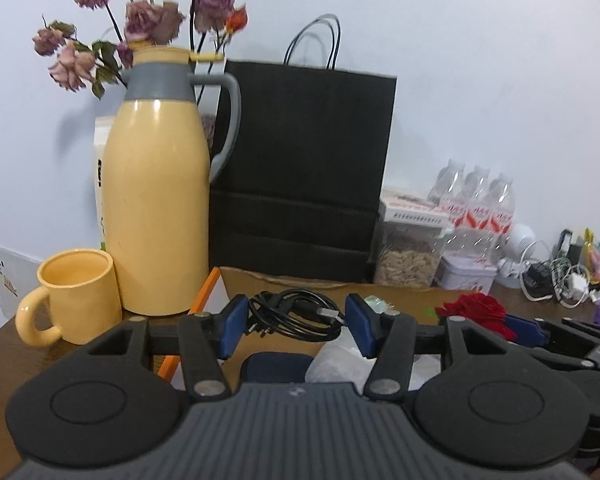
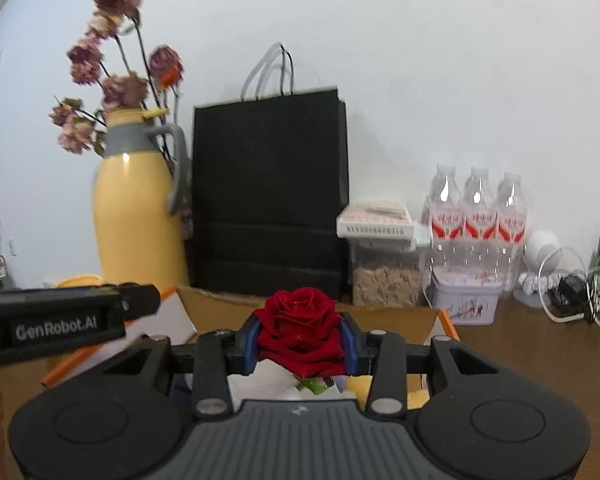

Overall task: Organize objects
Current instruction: 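Carry the black cable and red rose into the box and open both grippers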

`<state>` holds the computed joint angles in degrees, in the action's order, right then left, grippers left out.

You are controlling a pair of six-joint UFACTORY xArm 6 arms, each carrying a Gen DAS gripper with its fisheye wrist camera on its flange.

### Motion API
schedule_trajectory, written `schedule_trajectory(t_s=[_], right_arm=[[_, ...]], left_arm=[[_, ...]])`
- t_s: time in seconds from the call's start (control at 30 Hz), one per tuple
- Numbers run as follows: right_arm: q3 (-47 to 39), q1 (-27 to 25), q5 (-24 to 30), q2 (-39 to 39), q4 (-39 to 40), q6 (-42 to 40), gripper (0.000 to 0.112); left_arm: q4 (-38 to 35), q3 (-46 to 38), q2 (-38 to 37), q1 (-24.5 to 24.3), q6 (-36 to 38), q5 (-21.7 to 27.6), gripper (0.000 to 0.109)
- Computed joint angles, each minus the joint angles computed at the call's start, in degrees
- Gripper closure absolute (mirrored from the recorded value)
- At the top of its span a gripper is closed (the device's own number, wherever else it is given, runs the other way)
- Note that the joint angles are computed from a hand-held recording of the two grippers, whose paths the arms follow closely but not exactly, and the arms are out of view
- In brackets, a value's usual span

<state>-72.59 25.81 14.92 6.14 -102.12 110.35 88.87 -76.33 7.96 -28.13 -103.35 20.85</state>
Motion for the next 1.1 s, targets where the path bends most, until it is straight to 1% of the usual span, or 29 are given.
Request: schedule_trajectory(t_s=[0.23, 0.33, 0.43, 0.47, 0.5, 0.53, 0.57, 0.6, 0.63, 0.67, 0.8, 1.1], right_arm=[[-0.77, -0.83, -0.65, 2.16, 2.95, -3.08, 0.074], [-0.54, -0.81, -0.82, 2.11, 4.03, -4.38, 0.074], [-0.05, -0.85, -0.77, 1.91, 6.94, -6.92, 0.070], [0.12, -0.87, -0.75, 1.82, 7.71, -7.67, 0.066], [0.30, -0.84, -0.49, 1.73, 8.85, -8.69, 0.063], [0.44, -0.74, 0.00, 1.64, 9.26, -8.85, 0.052], [0.47, -0.68, 0.43, 1.61, 9.58, -9.02, 0.034], [0.50, -0.58, 0.95, 1.63, 10.34, -9.63, 0.024], [0.53, -0.42, 1.49, 1.63, 10.69, -9.93, 0.011], [0.51, -0.42, 1.59, 1.66, 10.36, -9.59, 0.009], [0.35, -0.63, 0.86, 1.95, 11.95, -11.04, 0.009], [0.71, -0.45, 1.52, 1.32, 11.44, -10.53, 0.009]], left_arm=[[-2.09, -0.59, 1.82, 0.83, 3.06, -0.12, 0.054], [-1.81, -0.39, 1.85, 0.74, 3.56, -0.49, 0.053], [-2.05, -0.44, 1.86, 0.28, 4.14, 0.37, 0.048], [-1.67, -0.40, 1.77, 0.18, 3.67, 0.68, 0.036], [-1.09, -0.40, 1.66, 0.10, 2.80, 1.09, 0.017], [0.92, -0.26, 1.42, -0.07, 0.29, 1.84, 0.009], [3.40, -0.12, 1.18, -0.15, -2.55, 2.42, 0.006], [4.68, -0.10, 1.04, -0.24, -4.20, 2.96, 0.006], [4.35, -0.09, 0.97, -0.22, -4.21, 3.15, 0.006], [3.25, -0.20, 1.01, -0.15, -3.27, 3.08, 0.006], [1.65, -0.50, 1.29, -0.16, -1.55, 2.89, 0.006], [1.51, -0.21, 0.85, -0.03, -1.73, 2.49, 0.006]])
